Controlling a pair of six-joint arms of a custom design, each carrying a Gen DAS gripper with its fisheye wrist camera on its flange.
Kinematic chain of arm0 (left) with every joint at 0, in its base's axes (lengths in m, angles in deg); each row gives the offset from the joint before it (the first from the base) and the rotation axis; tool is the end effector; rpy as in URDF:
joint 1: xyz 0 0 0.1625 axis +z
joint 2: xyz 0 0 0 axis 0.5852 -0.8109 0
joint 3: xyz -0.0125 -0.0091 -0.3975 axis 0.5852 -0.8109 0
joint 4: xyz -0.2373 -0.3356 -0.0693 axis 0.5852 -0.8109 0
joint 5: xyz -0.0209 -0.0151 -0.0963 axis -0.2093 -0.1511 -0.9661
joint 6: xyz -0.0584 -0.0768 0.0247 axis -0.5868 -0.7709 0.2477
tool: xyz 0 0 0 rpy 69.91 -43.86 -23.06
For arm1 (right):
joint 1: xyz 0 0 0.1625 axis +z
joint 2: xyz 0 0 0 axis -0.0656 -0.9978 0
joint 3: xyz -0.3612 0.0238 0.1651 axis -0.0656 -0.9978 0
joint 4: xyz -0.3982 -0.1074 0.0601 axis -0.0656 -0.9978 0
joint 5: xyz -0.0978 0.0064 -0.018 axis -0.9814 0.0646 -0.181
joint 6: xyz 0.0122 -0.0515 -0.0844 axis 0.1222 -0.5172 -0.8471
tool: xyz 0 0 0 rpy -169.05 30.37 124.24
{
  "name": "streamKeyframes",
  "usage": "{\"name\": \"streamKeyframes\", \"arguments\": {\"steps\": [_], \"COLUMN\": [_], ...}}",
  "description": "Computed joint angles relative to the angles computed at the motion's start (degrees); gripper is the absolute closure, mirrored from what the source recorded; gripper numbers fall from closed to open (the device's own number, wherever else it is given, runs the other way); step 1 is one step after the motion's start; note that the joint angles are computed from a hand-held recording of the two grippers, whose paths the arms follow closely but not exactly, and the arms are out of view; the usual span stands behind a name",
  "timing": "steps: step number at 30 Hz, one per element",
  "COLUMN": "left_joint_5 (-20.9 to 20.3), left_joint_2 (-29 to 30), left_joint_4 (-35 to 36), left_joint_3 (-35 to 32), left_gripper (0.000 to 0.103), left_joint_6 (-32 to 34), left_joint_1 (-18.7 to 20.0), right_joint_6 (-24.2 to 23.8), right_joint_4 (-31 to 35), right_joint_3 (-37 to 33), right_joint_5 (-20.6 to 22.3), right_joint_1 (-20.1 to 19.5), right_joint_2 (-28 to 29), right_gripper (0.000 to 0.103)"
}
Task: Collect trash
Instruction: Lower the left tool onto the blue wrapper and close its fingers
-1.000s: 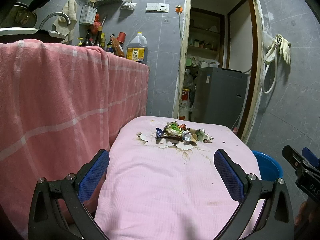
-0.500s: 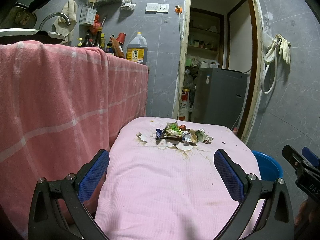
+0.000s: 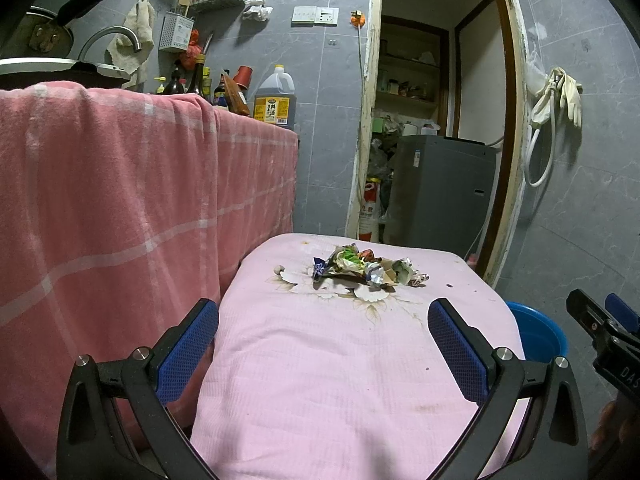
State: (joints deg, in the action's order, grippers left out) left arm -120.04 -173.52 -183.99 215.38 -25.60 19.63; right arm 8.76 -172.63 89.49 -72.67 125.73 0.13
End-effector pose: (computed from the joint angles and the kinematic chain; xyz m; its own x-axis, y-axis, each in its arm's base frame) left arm -0.0481 -0.4259 0.3119 -0.7805 0.0298 -0.6245 0.5957 0.3385 -0.7284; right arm 0.3345 -0.4105 0.0098 -0.7686 0.0078 0.6397 -0.6094 0.2951 -0.7359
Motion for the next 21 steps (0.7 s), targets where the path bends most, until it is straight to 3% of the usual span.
{"name": "streamKeyframes", "arguments": {"steps": [13,21], "left_joint_5": [-0.66,-3.38], "left_joint_2": [1.20,6.22], "left_joint_4": [-1.08,-4.83], "left_joint_3": [-2.56,-9.06], "left_gripper": [0.001,0.001], "left_joint_6": [2.08,6.32], "left_joint_1": [1.01,3.83], "right_joint_6": [-1.58,-4.23], "right_joint_4": [-1.42,0.73], "right_joint_3": [-0.42,-5.47], "right_joint_5": [0.78,5.23], "right_joint_1": [0.19,-2.07], "right_joint_2": [-0.02,0.09], "right_gripper": [0.000,0.000]}}
